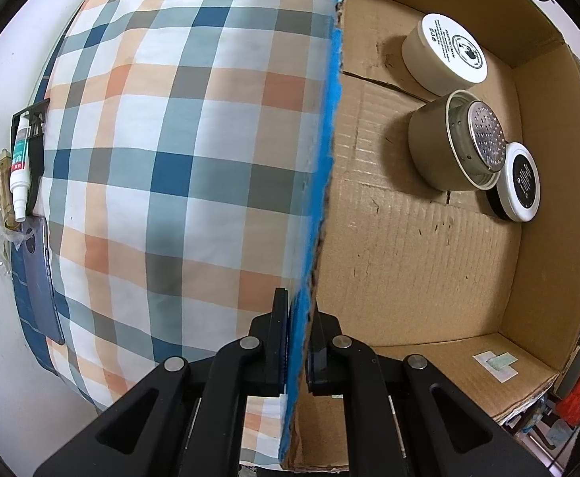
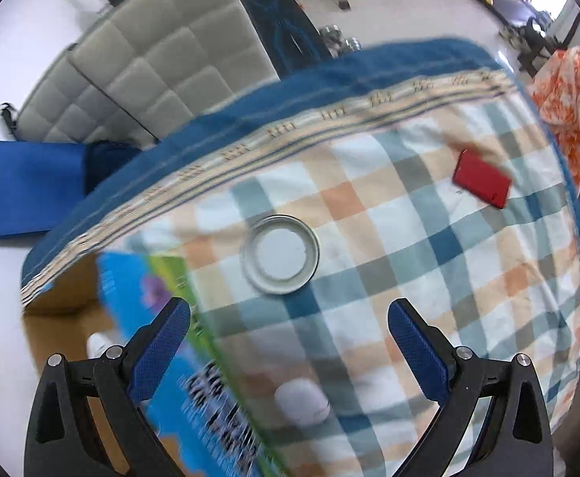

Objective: Organize rigid objects
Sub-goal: 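Move the right gripper back to the round silver-lidded tin, then grasp the round silver-lidded tin with the right gripper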

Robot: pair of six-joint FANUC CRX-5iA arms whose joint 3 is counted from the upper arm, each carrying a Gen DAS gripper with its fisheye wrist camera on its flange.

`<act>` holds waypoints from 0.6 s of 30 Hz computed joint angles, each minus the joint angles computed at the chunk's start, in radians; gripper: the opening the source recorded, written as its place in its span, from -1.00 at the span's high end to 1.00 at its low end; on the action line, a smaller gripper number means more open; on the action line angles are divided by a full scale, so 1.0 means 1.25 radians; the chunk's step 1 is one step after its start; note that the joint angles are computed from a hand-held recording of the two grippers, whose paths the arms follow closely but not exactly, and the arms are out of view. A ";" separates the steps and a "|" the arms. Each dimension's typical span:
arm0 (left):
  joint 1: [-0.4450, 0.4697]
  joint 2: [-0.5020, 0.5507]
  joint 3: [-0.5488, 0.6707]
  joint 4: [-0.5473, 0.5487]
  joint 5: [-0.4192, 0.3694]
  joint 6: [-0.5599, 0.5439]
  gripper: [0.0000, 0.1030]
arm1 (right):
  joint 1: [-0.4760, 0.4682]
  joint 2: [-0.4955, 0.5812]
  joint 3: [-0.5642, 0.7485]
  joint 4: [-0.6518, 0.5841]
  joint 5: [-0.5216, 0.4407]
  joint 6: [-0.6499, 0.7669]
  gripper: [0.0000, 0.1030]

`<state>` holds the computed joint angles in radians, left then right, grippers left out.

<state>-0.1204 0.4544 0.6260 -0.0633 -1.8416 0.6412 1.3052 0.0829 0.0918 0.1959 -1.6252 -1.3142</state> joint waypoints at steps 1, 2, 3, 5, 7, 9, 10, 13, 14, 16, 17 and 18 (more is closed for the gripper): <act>0.000 0.001 0.001 -0.001 0.000 0.000 0.91 | -0.005 -0.014 -0.033 -0.004 0.033 -0.003 -0.95; 0.000 0.001 0.001 -0.002 0.002 -0.001 0.91 | -0.012 -0.027 -0.069 -0.007 0.069 -0.010 -0.88; -0.001 0.002 0.002 -0.003 0.002 -0.002 0.91 | -0.014 -0.032 -0.089 0.000 0.090 -0.015 -0.85; -0.001 0.001 0.000 -0.004 0.003 0.000 0.91 | -0.024 -0.045 -0.137 0.007 0.144 -0.025 -0.76; -0.002 0.003 0.001 -0.004 0.002 0.003 0.91 | -0.036 -0.050 -0.169 0.010 0.184 -0.029 -0.66; -0.003 0.004 0.002 -0.004 0.002 0.005 0.91 | -0.049 -0.051 -0.188 0.007 0.210 -0.029 -0.59; -0.003 0.005 0.003 -0.005 0.002 0.006 0.91 | -0.053 -0.051 -0.197 0.005 0.222 -0.026 -0.58; -0.004 0.006 0.005 -0.004 0.000 0.007 0.91 | -0.076 -0.048 -0.203 -0.026 0.238 -0.004 -0.49; -0.004 0.006 0.005 -0.004 0.000 0.006 0.91 | -0.078 -0.048 -0.206 -0.030 0.238 -0.002 -0.41; -0.004 0.008 0.006 -0.005 0.000 0.005 0.91 | -0.085 -0.046 -0.205 -0.042 0.239 0.008 -0.34; -0.005 0.008 0.006 -0.005 0.000 0.005 0.91 | -0.086 -0.045 -0.205 -0.043 0.238 0.014 -0.34; -0.005 0.009 0.007 -0.005 0.000 0.004 0.91 | -0.087 -0.045 -0.204 -0.044 0.238 0.021 -0.33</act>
<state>-0.1269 0.4662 0.6354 -0.0692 -1.8421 0.6465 1.1959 0.0265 -0.1633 0.1413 -1.3282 -1.2884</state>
